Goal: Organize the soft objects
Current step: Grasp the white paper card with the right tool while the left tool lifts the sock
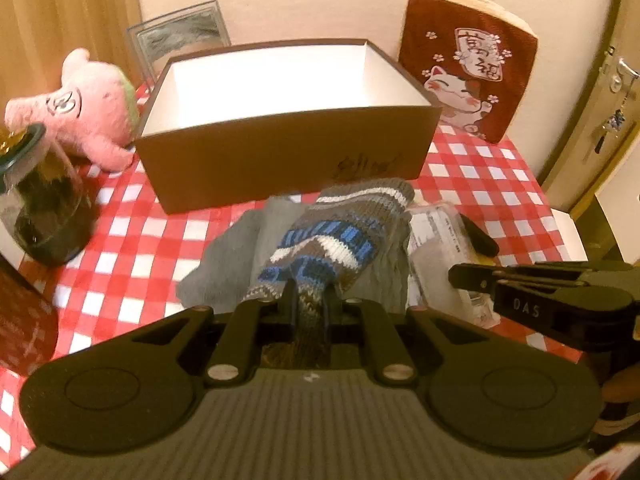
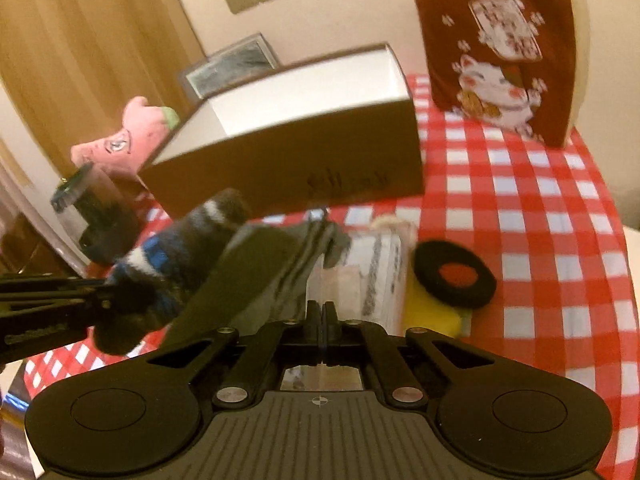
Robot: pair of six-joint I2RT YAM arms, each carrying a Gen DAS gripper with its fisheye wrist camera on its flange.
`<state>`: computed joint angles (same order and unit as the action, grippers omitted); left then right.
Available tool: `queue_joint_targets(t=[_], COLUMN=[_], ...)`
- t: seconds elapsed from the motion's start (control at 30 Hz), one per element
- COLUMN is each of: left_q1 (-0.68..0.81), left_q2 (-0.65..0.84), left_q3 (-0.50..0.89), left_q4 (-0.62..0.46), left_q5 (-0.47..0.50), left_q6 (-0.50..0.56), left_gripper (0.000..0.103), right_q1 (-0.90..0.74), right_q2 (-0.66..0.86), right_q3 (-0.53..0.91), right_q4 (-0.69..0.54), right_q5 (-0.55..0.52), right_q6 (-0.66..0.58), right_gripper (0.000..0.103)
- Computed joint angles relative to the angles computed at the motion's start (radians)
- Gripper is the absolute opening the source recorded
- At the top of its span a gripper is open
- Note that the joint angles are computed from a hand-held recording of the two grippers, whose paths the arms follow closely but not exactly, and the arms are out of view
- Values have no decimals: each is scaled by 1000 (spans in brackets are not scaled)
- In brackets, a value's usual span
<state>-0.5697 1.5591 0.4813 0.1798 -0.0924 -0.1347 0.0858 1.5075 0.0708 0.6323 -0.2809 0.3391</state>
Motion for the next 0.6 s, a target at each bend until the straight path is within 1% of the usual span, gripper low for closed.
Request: queue_joint_targets(t=[0.03, 0.1, 0.17, 0.23, 0.3, 0.33, 0.37, 0.4, 0.43, 0.47, 0.5, 0.57, 0.6], left_q1=[1, 5, 10, 17, 28, 36, 45, 53, 61, 70, 78, 96, 104], left_q2=[4, 13, 17, 19, 28, 36, 46, 58, 71, 82, 91, 109, 116], left_q3=[-2, 0, 0, 1, 2, 6, 11, 18, 27, 36, 44, 60, 66], left_q4=[-1, -9, -14, -16, -9, -6, -4, -5, -6, -8, -9, -12, -13], left_q5=[0, 4, 10, 20, 36, 48, 60, 74, 86, 99, 115, 147, 160], left_q6=[-6, -14, -16, -8, 7, 17, 26, 36, 46, 58, 73, 104, 118], left_gripper=[10, 10, 10, 10, 11, 11, 11, 11, 11, 11, 11, 11, 11], right_q1=[-6, -1, -14, -30, -39, -29, -15, 4, 21, 42, 64, 128, 155], right_q2=[37, 82, 125, 134, 109, 87, 66, 51, 38, 26, 16, 10, 27], right_q3=[4, 12, 23, 27, 23, 19, 22, 24, 25, 23, 17, 33, 39], right_q4=[21, 37, 40, 29, 13, 0, -18, -33, -44, -49, -45, -80, -72], right_q5=[-15, -1, -24, -44, -51, -36, -22, -3, 18, 46, 75, 157, 189], right_q6=[-14, -23, -29, -17, -8, -1, 6, 16, 30, 49, 65, 87, 99], right_gripper=[1, 1, 2, 3, 5, 10, 22, 31, 47, 53, 53, 52, 52])
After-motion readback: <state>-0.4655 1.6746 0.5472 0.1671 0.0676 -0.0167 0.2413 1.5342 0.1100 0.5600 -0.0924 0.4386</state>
